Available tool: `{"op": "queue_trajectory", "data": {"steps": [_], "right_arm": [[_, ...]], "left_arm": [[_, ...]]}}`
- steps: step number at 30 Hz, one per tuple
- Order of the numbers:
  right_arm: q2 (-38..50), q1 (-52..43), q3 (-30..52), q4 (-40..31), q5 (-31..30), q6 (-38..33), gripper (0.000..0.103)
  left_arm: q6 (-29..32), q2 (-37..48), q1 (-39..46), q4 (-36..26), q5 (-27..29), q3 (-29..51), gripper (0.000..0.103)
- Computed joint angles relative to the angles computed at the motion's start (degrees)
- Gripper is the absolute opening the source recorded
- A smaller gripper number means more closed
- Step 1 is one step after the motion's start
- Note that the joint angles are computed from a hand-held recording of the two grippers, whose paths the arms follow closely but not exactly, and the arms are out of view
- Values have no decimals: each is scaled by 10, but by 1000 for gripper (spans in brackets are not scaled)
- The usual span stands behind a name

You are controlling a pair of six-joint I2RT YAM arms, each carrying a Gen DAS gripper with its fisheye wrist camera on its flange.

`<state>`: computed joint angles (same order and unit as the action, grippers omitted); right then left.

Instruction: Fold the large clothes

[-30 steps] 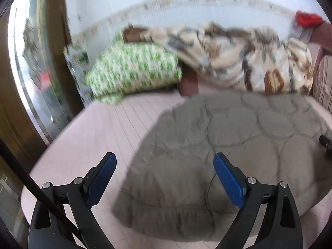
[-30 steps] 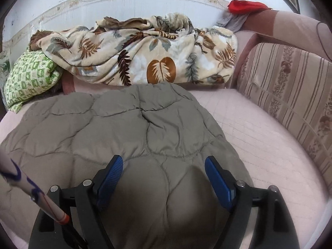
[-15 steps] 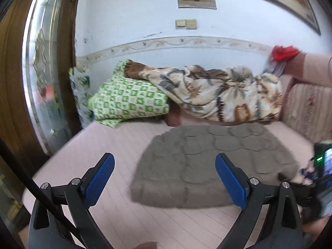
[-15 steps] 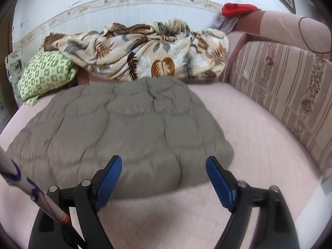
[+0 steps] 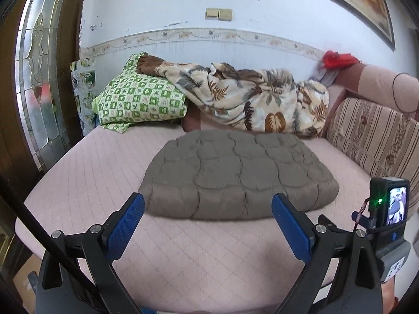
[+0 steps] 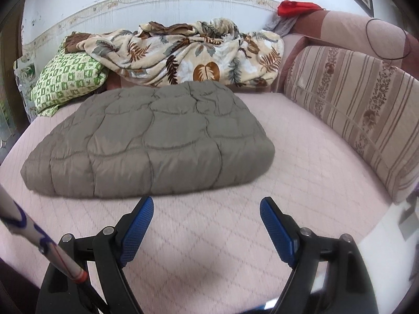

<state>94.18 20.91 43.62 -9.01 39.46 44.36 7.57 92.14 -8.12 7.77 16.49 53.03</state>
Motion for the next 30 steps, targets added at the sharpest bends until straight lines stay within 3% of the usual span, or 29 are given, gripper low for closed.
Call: {"op": "queue_trajectory", "data": {"steps": [12, 16, 30], "right_arm": [[-13, 47, 0, -66, 14, 47, 87], [-23, 60, -8, -80, 18, 63, 87], [-25, 89, -27, -103, 18, 110, 88]], "left_arm": [[5, 11, -14, -61, -21, -4, 97], [7, 14, -18, -63, -43, -9, 97], [12, 66, -20, -79, -44, 3, 97]]}}
